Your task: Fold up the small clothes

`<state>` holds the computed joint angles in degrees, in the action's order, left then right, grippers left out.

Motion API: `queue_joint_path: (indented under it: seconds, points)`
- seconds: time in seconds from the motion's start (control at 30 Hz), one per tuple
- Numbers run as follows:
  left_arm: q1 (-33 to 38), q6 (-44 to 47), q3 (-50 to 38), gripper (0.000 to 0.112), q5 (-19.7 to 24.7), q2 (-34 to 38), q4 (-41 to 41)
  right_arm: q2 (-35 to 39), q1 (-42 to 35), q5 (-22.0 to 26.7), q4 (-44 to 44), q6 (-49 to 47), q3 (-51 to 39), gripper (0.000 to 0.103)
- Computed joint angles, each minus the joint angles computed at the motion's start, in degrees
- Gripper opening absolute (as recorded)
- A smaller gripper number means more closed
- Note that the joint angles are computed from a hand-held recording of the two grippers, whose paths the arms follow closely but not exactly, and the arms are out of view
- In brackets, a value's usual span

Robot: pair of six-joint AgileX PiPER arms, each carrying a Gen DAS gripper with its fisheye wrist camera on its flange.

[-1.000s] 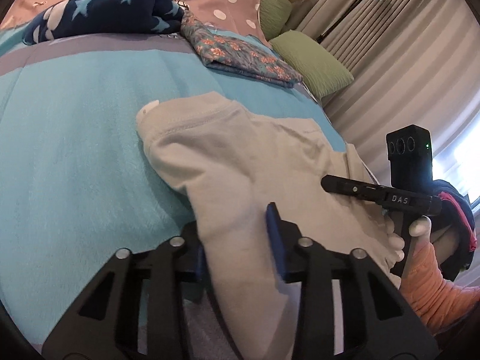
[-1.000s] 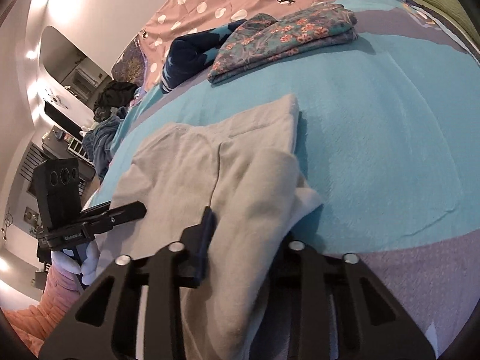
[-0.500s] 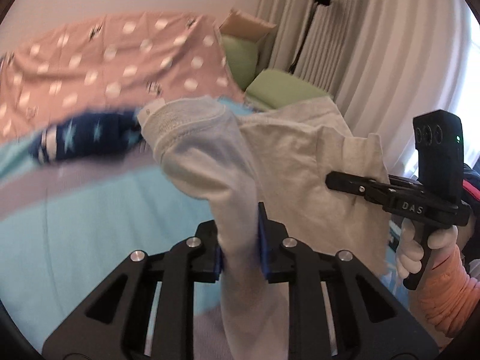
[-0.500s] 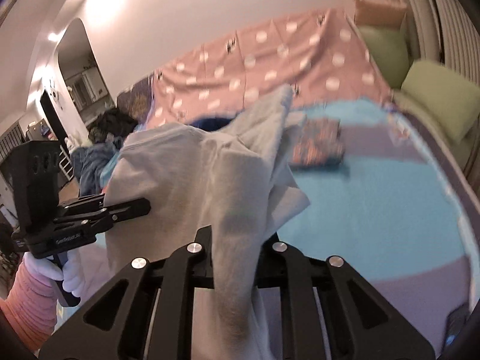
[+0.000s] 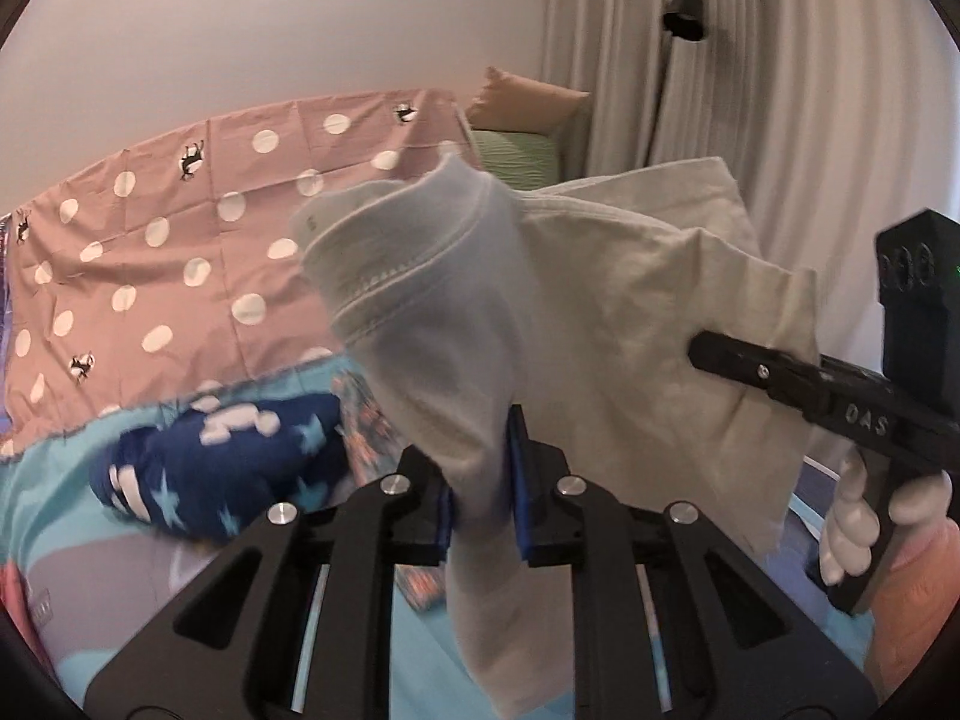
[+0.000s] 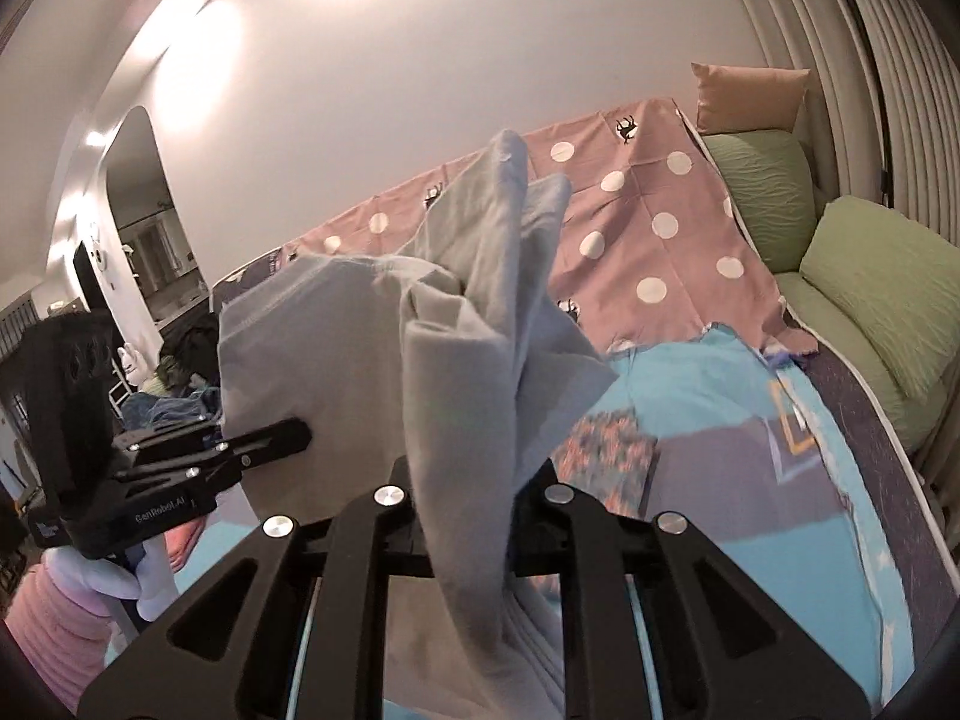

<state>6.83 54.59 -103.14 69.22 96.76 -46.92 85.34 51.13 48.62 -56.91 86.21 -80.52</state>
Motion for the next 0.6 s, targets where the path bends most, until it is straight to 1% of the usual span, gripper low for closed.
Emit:
queue_joint_path:
  seconds: [0.07, 0.13, 0.17, 0.2, 0.23, 0.27, 0.3, 0.33, 0.37, 0.4, 0.43, 0.47, 0.5, 0.53, 0.57, 0.6]
  points:
    - [-2.9, -4.3, -5.9, 0.015, -1.6, 4.4, 3.6, 3.0, -6.0, -4.5, 3.6, -4.7, -2.4, 0.014]
    - [-6.6, -8.7, -13.0, 0.015, -3.9, 10.4, 8.6, 6.6, -11.0, -7.6, 8.0, -8.6, -5.6, 0.014]
    - [-7.2, -9.5, -14.7, 0.015, -4.5, 12.1, 9.6, 7.9, -12.7, -8.8, 9.4, -9.8, -6.6, 0.014]
    - [-8.7, -11.6, -18.6, 0.015, -5.4, 15.8, 11.6, 10.4, -15.3, -10.6, 10.8, -10.7, -8.0, 0.014]
    - [-9.5, -12.8, -20.7, 0.016, -6.6, 18.0, 13.1, 12.4, -17.0, -11.9, 11.5, -11.1, -9.0, 0.015]
    - [-10.8, -14.1, -21.5, 0.023, -10.1, 20.2, 15.3, 14.9, -18.0, -10.9, 12.3, -11.9, -11.2, 0.018]
    - [-12.3, -15.3, -20.1, 0.029, -15.8, 21.3, 18.6, 18.8, -18.7, -7.7, 11.7, -11.9, -14.4, 0.031]
    - [-13.9, -17.3, -17.9, 0.057, -21.6, 21.6, 23.2, 22.6, -18.8, -2.4, 10.9, -11.9, -18.2, 0.054]
    - [-15.4, -19.3, -15.4, 0.085, -27.3, 22.8, 28.9, 26.0, -18.6, 2.8, 9.8, -11.6, -21.3, 0.058]
    - [-16.9, -21.9, -11.1, 0.085, -33.0, 23.3, 34.7, 29.0, -18.7, 5.9, 8.3, -10.2, -22.2, 0.058]
    - [-17.7, -22.9, -7.9, 0.085, -36.5, 24.2, 38.4, 29.9, -18.4, 6.8, 7.2, -7.6, -20.9, 0.058]
    - [-18.0, -21.7, -5.7, 0.085, -37.6, 25.8, 39.8, 30.1, -18.1, 5.4, 5.9, -3.4, -17.2, 0.058]
    - [-18.0, -18.8, -1.8, 0.085, -40.6, 25.9, 39.0, 29.8, -17.5, 3.5, 4.2, -0.1, -13.9, 0.058]
    - [-17.6, -14.1, 2.6, 0.084, -44.1, 25.8, 35.8, 30.0, -16.5, 2.8, 1.9, 3.1, -11.1, 0.058]
    - [-16.6, -9.6, 4.6, 0.084, -45.6, 25.1, 30.4, 30.8, -15.4, 3.3, 0.1, 5.1, -9.4, 0.058]
    - [-15.8, -6.4, 4.4, 0.084, -44.7, 25.0, 25.8, 31.5, -14.1, 3.7, -1.7, 7.4, -7.6, 0.058]
